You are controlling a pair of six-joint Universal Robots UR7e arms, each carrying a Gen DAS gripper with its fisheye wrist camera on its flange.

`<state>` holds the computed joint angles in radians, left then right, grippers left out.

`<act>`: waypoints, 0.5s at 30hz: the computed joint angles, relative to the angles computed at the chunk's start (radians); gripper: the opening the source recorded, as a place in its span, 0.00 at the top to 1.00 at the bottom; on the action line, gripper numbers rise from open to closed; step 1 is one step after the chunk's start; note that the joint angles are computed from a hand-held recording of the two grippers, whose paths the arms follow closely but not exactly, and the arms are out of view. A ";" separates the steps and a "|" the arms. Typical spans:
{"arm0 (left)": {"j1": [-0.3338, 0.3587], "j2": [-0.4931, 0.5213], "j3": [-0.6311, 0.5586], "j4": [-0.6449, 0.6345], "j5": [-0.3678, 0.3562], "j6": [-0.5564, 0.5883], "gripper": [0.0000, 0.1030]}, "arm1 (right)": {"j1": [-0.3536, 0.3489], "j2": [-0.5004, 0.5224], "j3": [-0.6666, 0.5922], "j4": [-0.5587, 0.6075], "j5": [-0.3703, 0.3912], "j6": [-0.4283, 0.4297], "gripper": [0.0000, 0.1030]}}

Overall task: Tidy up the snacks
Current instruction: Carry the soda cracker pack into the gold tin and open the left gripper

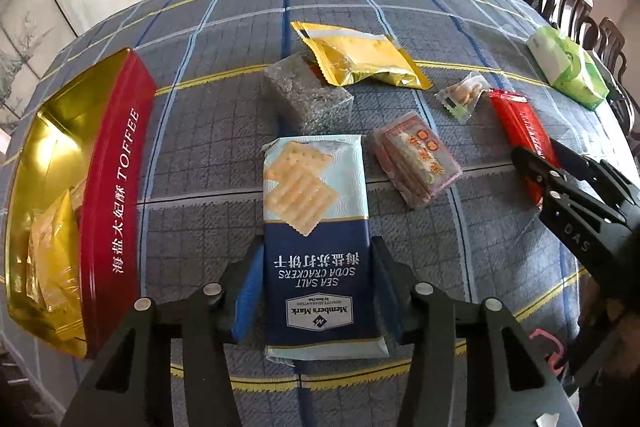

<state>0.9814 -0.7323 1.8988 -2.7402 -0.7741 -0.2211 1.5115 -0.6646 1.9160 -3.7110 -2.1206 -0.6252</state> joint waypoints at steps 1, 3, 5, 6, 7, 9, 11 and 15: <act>-0.003 -0.003 0.005 -0.004 0.004 0.004 0.55 | -0.001 -0.001 0.000 0.001 0.002 0.000 0.54; -0.009 -0.013 0.018 -0.018 0.008 0.016 0.55 | 0.000 0.000 0.000 0.000 0.000 0.001 0.54; -0.013 -0.021 0.027 -0.026 0.012 0.021 0.55 | -0.001 -0.001 0.000 0.001 0.001 0.001 0.54; -0.017 -0.027 0.034 -0.028 0.016 0.027 0.55 | 0.000 0.000 0.000 0.001 0.001 0.001 0.54; -0.018 -0.030 0.036 -0.029 0.017 0.031 0.55 | 0.000 -0.001 0.001 0.001 0.001 0.001 0.54; -0.026 -0.042 0.049 -0.038 0.026 0.042 0.55 | 0.000 -0.001 0.000 0.001 0.001 0.001 0.54; -0.032 -0.050 0.057 -0.048 0.030 0.052 0.55 | -0.001 -0.001 0.000 0.001 0.001 0.001 0.54; -0.044 -0.074 0.080 -0.082 0.041 0.080 0.55 | 0.000 -0.001 0.000 0.001 0.001 0.000 0.54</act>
